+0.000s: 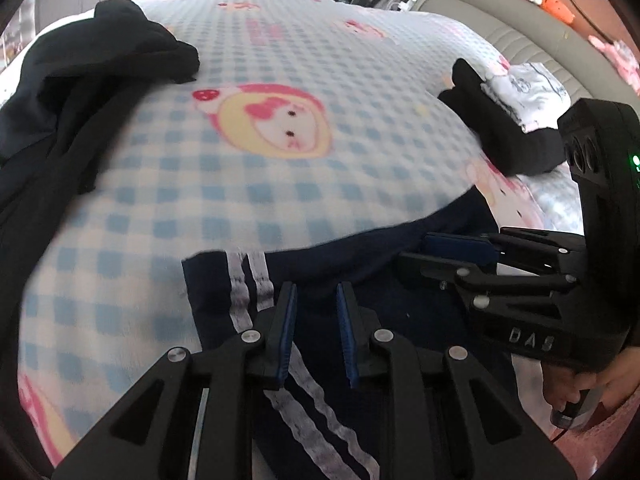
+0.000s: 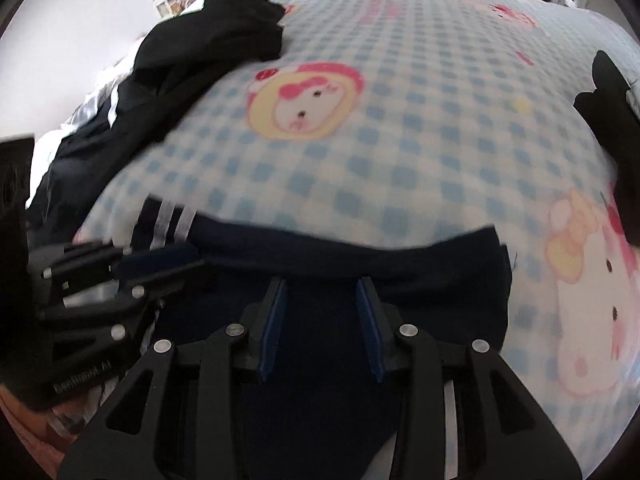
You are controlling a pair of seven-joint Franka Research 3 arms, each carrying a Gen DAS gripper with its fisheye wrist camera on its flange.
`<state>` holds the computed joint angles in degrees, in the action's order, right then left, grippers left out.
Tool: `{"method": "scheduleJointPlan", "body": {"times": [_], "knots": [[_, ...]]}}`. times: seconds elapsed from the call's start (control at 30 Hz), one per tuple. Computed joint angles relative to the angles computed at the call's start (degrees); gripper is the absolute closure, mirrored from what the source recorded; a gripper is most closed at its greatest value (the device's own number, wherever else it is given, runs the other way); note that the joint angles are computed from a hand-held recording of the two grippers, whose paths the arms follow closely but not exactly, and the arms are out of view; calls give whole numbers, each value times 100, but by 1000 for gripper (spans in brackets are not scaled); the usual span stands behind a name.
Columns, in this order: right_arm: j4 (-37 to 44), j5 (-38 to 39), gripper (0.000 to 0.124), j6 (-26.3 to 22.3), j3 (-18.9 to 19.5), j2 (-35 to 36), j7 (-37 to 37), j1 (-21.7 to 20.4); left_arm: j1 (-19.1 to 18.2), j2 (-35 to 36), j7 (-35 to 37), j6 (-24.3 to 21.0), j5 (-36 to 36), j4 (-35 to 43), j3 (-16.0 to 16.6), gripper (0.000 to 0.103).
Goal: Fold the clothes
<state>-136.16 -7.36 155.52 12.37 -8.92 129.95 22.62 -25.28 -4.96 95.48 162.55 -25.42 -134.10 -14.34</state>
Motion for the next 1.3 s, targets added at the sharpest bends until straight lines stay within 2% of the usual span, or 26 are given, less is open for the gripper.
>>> {"method": "scheduleJointPlan", "body": {"times": [0.1,0.23,0.33,0.4,0.43,0.5,0.53,0.57,0.6,0.63,0.67,0.7,0.77,0.87,0.93,1.03,1.1,1.13,1.23,1.3], "knots": [[110,-60,87,49,-36,132,103,-67,134,77,-511,109,429,41,-32,81],[-27,-654,87,386,34,40,894,-220,360,47,-1433,324,1073,-24,-99,80],[-292,-714,87,775,91,-161,1272,-320,-8,-44,-431,371,45,-46,143,74],[-246,-697,87,610,143,-162,1114,-307,-185,-123,127,282,-334,-56,226,67],[-188,-709,87,468,165,-140,1026,-289,-83,-144,-23,265,-73,-77,109,65],[-95,-827,87,103,209,-110,1004,-288,165,-148,-847,226,933,-136,-68,65],[-110,-947,87,30,224,-115,1145,-324,244,-155,-985,216,1088,-174,-111,65],[-173,-1087,87,95,232,-129,1382,-385,124,-177,-947,296,842,-232,30,65],[-257,-1189,87,167,235,-186,1621,-439,-98,-268,-622,490,252,-350,242,65],[-360,-1244,87,210,245,-317,1841,-479,-119,-411,-651,645,64,-491,285,65],[-459,-1288,87,216,279,-480,2037,-522,31,-613,-954,736,278,-663,180,65],[-598,-1266,87,291,300,-679,2109,-523,-20,-795,-1037,745,361,-799,238,65],[-913,-1033,86,530,313,-1096,1938,-409,-302,-1196,-981,621,303,-1074,446,65],[-1327,-294,85,606,265,-1587,1460,11,-612,-1766,-1285,359,302,-1506,593,65],[-1656,212,84,643,277,-1916,1339,321,-959,-2064,-1363,400,101,-1800,821,65],[-1993,740,81,604,515,-2227,1439,532,-1387,-2518,-1631,521,-135,-2271,1040,65],[-2161,1013,81,524,716,-2379,1555,634,-1332,-2710,-2003,445,56,-2453,889,65],[-2205,1079,81,454,860,-2436,1681,625,-1147,-2804,-2277,356,290,-2519,649,65],[-2277,1130,80,307,1187,-2634,2067,572,-1089,-3039,-2694,329,630,-2695,429,65],[-2155,957,80,-60,1401,-2718,2229,490,-954,-3174,-2981,198,949,-2755,194,65]]}}
